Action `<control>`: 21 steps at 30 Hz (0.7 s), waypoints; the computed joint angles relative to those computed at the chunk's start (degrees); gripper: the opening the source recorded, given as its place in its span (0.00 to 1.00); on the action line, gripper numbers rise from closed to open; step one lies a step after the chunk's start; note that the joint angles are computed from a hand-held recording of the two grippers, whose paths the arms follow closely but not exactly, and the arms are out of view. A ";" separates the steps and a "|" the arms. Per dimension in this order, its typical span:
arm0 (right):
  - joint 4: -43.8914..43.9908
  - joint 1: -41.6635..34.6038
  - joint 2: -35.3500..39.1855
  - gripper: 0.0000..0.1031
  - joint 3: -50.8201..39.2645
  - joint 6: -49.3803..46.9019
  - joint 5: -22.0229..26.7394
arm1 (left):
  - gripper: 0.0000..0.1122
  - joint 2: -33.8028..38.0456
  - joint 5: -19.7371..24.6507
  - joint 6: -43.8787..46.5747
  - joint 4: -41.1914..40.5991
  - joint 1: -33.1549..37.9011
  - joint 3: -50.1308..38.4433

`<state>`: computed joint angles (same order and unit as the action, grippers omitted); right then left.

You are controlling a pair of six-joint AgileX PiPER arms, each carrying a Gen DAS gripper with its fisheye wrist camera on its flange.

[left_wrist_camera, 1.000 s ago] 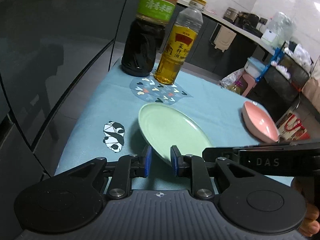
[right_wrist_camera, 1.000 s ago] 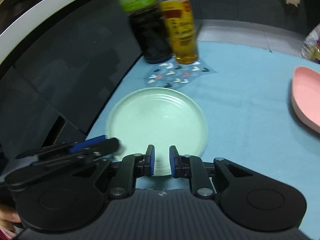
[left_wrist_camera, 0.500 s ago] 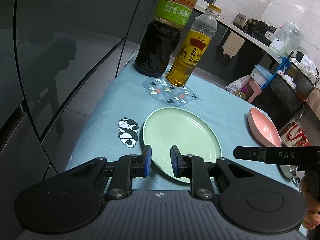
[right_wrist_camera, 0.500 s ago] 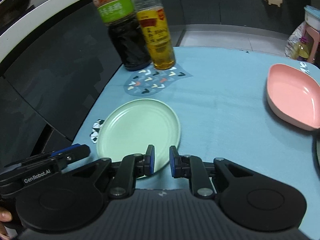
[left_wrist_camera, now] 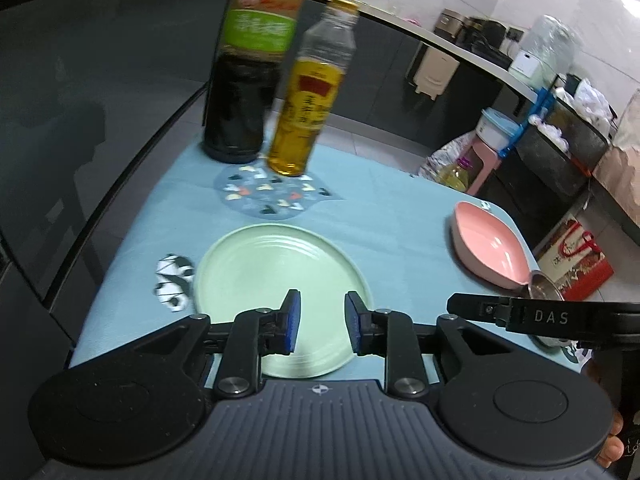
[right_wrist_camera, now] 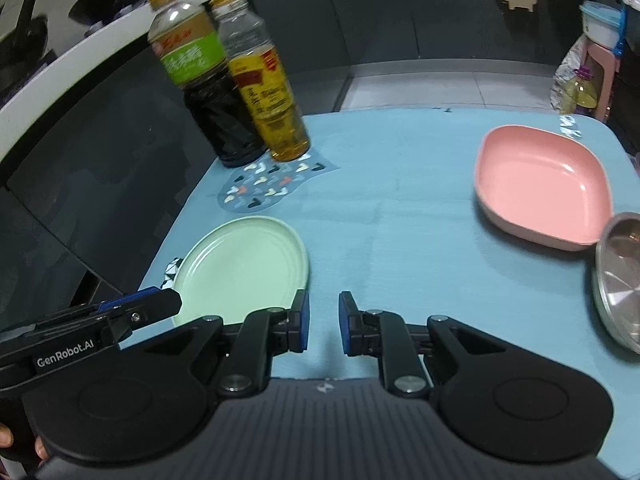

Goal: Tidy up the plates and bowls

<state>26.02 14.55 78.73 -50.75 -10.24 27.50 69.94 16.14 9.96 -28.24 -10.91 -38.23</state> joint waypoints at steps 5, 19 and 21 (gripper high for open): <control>8.10 -7.35 -2.57 0.07 2.28 -9.72 1.07 | 0.25 1.77 -0.11 -24.32 21.88 -7.97 -3.48; 23.65 -25.63 -2.43 0.15 0.44 -24.91 4.99 | 0.29 12.19 2.75 -48.21 41.32 -19.69 -17.53; 24.01 -27.20 -1.82 0.23 -0.36 -24.97 3.98 | 0.30 14.41 2.83 -50.49 44.07 -21.04 -19.91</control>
